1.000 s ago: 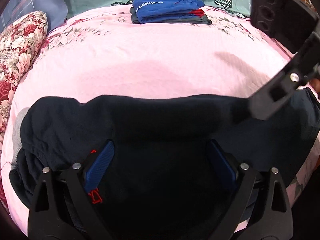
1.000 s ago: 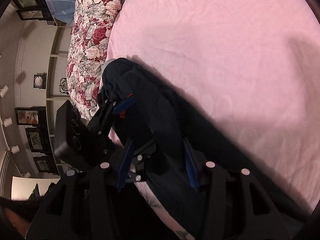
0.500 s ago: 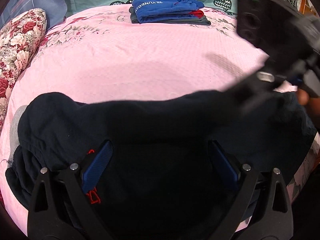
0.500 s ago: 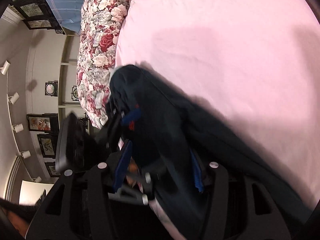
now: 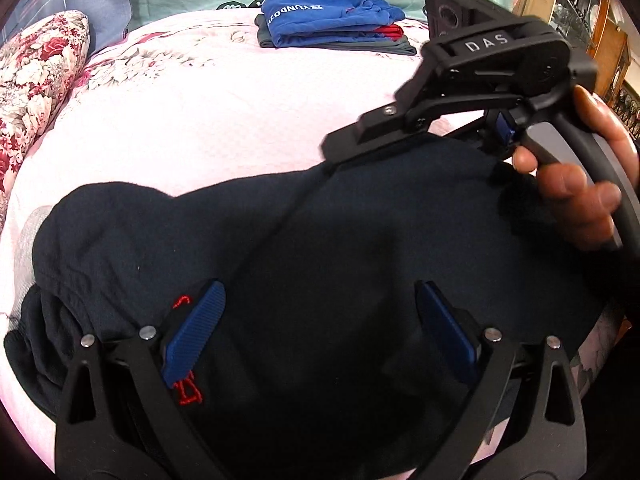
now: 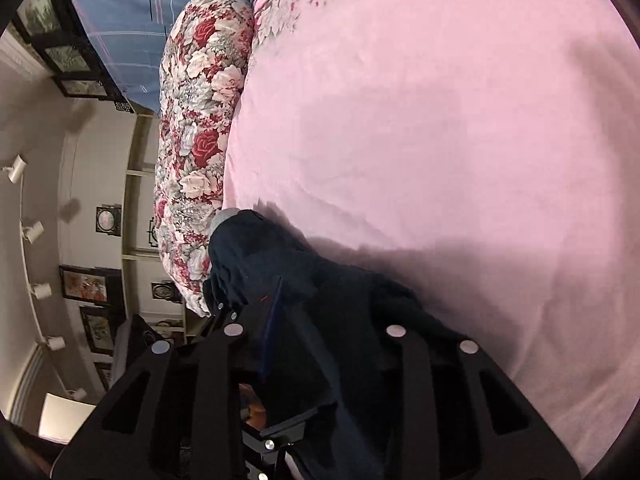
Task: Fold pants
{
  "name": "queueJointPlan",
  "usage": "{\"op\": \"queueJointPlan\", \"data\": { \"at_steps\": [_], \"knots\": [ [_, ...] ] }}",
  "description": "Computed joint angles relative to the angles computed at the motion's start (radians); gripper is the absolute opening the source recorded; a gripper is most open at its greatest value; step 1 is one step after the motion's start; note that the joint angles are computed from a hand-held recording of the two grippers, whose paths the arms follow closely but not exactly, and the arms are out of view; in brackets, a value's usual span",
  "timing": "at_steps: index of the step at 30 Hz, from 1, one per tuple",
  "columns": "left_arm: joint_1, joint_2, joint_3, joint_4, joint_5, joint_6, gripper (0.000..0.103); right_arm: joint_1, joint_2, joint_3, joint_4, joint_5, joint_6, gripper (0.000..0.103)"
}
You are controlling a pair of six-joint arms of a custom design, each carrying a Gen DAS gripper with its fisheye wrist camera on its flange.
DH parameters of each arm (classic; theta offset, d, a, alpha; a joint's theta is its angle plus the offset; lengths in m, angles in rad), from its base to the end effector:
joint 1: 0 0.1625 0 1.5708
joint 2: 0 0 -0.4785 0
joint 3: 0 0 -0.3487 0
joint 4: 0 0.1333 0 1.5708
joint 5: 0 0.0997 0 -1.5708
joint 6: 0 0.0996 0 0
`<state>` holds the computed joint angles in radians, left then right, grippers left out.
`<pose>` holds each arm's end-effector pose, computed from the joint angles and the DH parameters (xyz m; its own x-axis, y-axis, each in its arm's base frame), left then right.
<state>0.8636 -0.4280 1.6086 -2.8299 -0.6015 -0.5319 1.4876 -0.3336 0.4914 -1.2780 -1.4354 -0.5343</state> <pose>-0.2727 -0.6506 -0.0098 -0.7354 -0.1099 -0.6686 0.3187 0.8147 -0.4845 0.0762 -0.8525 0.1321 -0.8837 -0.3355 -0.3263 -0.4360 0.8438 0.3129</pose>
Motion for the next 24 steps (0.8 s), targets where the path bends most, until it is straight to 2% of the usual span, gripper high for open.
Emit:
{"op": "queueJointPlan", "data": {
  "at_steps": [2, 3, 6, 7, 9, 11, 13, 15, 17, 19, 20, 21, 22, 23, 24],
  "knots": [
    [0.0, 0.0, 0.002, -0.01, -0.003, 0.004, 0.098, -0.003, 0.02, -0.052, 0.037, -0.001, 0.003, 0.027],
    [0.001, 0.001, 0.001, -0.009, -0.001, 0.002, 0.098, -0.004, 0.018, -0.059, 0.043, -0.007, -0.002, 0.023],
    [0.001, 0.004, -0.006, 0.0, 0.006, 0.0, 0.098, 0.002, 0.005, -0.045, 0.018, -0.021, -0.009, 0.022],
    [0.001, 0.003, -0.003, -0.008, 0.005, 0.0, 0.098, 0.0, -0.009, -0.024, -0.011, -0.025, -0.011, 0.021],
    [-0.001, -0.003, 0.013, -0.035, 0.005, -0.004, 0.098, -0.003, -0.049, 0.024, -0.15, -0.051, -0.003, 0.022],
    [-0.008, -0.017, 0.038, -0.076, 0.007, -0.011, 0.098, -0.015, -0.06, -0.001, -0.186, -0.028, 0.024, 0.023],
    [-0.021, -0.033, 0.061, -0.109, 0.023, -0.011, 0.098, -0.007, -0.107, 0.066, -0.261, -0.028, -0.011, 0.023],
    [-0.043, -0.053, 0.094, -0.167, 0.063, 0.013, 0.098, 0.009, -0.17, 0.187, -0.337, 0.002, -0.074, 0.023],
    [-0.053, -0.071, 0.111, -0.153, 0.118, -0.005, 0.099, 0.035, -0.212, 0.301, -0.41, -0.001, -0.131, 0.023],
    [-0.039, -0.108, 0.121, -0.01, 0.166, -0.134, 0.099, 0.054, -0.223, 0.37, -0.447, -0.023, -0.147, 0.023],
    [-0.025, -0.125, 0.128, 0.039, 0.17, -0.184, 0.099, 0.063, -0.22, 0.404, -0.483, -0.063, -0.135, 0.022],
    [0.002, -0.141, 0.14, 0.056, 0.154, -0.215, 0.098, 0.069, -0.21, 0.423, -0.514, -0.113, -0.113, 0.021],
    [0.024, -0.157, 0.152, 0.031, 0.098, -0.204, 0.096, 0.069, -0.2, 0.435, -0.543, -0.158, -0.089, 0.019],
    [0.036, -0.158, 0.166, -0.027, 0.083, -0.164, 0.095, 0.063, -0.184, 0.438, -0.565, -0.193, -0.059, 0.01],
    [0.037, -0.156, 0.169, -0.043, 0.092, -0.147, 0.094, 0.055, -0.176, 0.439, -0.576, -0.196, -0.053, 0.0]
  ]
}}
